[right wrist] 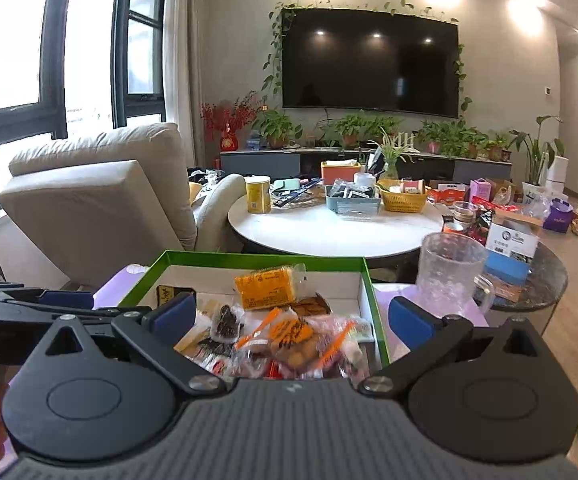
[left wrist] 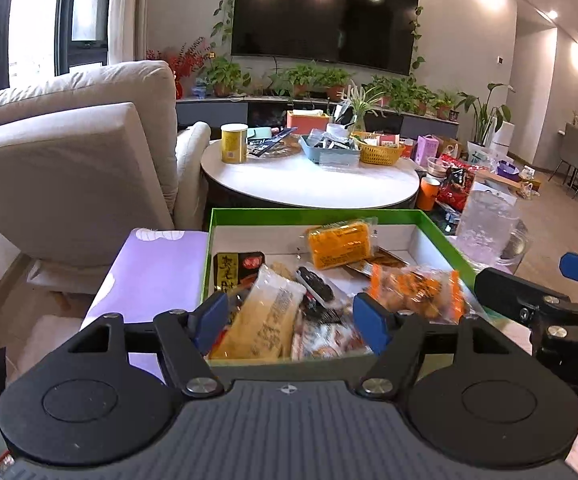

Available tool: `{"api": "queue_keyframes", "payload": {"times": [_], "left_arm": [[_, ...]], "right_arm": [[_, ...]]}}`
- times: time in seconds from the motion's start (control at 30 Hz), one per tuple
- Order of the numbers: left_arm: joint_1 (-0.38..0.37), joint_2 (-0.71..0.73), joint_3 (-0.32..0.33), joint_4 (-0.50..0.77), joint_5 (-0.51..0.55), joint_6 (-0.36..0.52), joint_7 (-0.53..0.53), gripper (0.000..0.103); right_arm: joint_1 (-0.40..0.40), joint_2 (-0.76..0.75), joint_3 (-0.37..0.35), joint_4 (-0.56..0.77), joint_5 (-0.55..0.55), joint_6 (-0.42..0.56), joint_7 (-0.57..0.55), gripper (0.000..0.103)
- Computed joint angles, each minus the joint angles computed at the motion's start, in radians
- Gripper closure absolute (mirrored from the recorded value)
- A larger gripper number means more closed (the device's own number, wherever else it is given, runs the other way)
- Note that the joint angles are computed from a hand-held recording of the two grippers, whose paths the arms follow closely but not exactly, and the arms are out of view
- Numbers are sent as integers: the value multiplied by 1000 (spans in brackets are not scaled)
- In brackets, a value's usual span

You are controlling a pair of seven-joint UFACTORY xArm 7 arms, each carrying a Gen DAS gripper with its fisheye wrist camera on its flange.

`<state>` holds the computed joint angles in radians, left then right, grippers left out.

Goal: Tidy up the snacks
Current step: 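Lower both snacks into the green box and open both grippers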

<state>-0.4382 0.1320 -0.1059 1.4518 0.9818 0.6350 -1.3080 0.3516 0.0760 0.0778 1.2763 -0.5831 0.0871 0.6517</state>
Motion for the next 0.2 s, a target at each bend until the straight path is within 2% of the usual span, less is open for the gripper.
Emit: {"api": "queue_keyframes", "payload": {"times": [0.1,0.2], "left_arm": [[-10,-40,-17,-42,8,10,-31,37],[-16,-51,-40,-41,-14,54,-3,37]], "right_arm": [[-6,-56,2,-55,-52,4,63,25],[-39,-98,34,-94,-89,17,99,25]]}}
